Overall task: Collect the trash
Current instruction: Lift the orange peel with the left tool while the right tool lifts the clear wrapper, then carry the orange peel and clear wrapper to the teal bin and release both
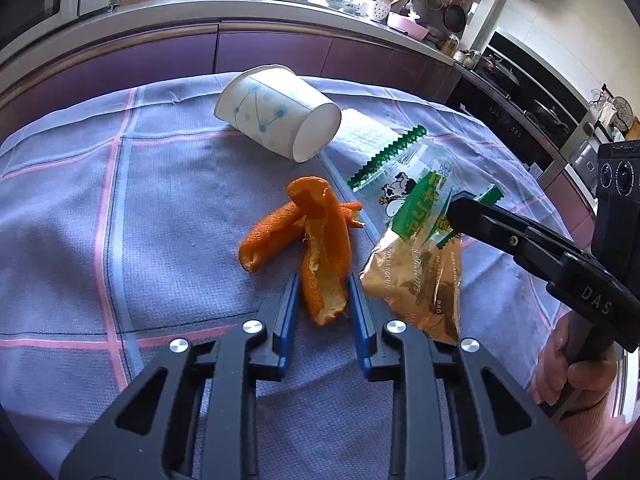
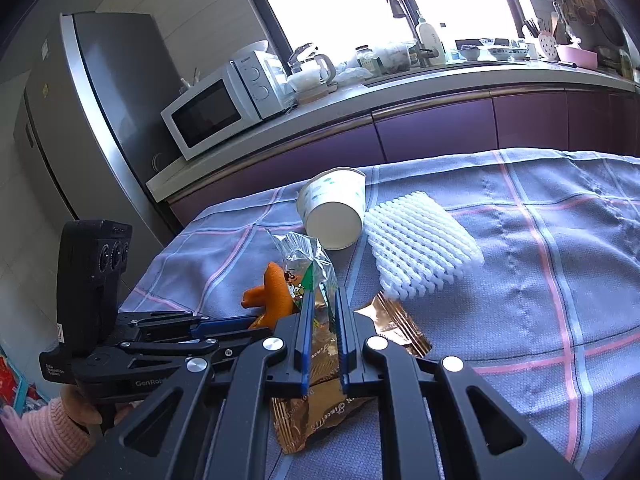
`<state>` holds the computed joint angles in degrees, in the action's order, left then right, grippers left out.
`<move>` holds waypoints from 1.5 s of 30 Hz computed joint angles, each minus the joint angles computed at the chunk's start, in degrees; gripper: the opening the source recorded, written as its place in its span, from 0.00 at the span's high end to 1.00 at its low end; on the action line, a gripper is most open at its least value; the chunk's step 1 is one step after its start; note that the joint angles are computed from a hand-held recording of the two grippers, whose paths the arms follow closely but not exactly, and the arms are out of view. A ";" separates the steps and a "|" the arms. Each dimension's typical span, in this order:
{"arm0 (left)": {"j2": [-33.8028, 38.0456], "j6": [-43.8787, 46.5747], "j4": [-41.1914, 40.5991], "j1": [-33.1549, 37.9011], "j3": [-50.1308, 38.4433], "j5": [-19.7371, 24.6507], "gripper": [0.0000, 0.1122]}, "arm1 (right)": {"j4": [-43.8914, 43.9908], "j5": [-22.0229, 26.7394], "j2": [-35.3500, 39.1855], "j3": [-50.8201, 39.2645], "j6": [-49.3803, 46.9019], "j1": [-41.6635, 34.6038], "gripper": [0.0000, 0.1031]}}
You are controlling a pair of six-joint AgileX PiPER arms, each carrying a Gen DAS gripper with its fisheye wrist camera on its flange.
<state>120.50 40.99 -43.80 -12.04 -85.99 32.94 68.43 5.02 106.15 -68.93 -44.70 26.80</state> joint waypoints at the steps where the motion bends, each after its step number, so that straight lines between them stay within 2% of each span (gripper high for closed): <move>1: -0.21 0.55 -0.54 0.09 0.35 -0.23 0.82 | 1.46 0.08 0.01 0.02 -1.37 -0.04 0.91; 6: -2.95 3.84 -2.87 0.05 4.44 -2.93 0.85 | 3.53 0.17 -0.09 -0.15 -3.44 0.29 0.91; 16: -13.02 17.79 -13.75 2.92 17.38 -6.50 0.86 | 2.38 0.38 -0.24 -1.22 -2.38 1.74 0.91; 21: -17.44 23.01 -18.03 6.51 22.85 -6.17 0.86 | 0.83 0.86 0.36 -2.42 -1.12 3.12 0.91; 29: -22.44 29.79 -24.06 11.68 30.17 -6.51 0.86 | -9.60 2.75 2.66 -6.72 8.81 6.37 0.91; 33: -24.70 32.77 -25.89 15.71 33.27 -5.84 0.86 | -11.63 4.26 4.39 -9.52 10.67 7.94 0.91; 39: -28.38 38.13 -29.49 21.83 37.82 -4.70 0.86 | -20.73 6.69 7.60 -15.13 18.85 10.80 0.91; 45: -31.40 41.74 -31.39 28.29 41.13 -2.85 0.86 | -26.25 9.76 10.65 -20.81 23.64 12.96 0.91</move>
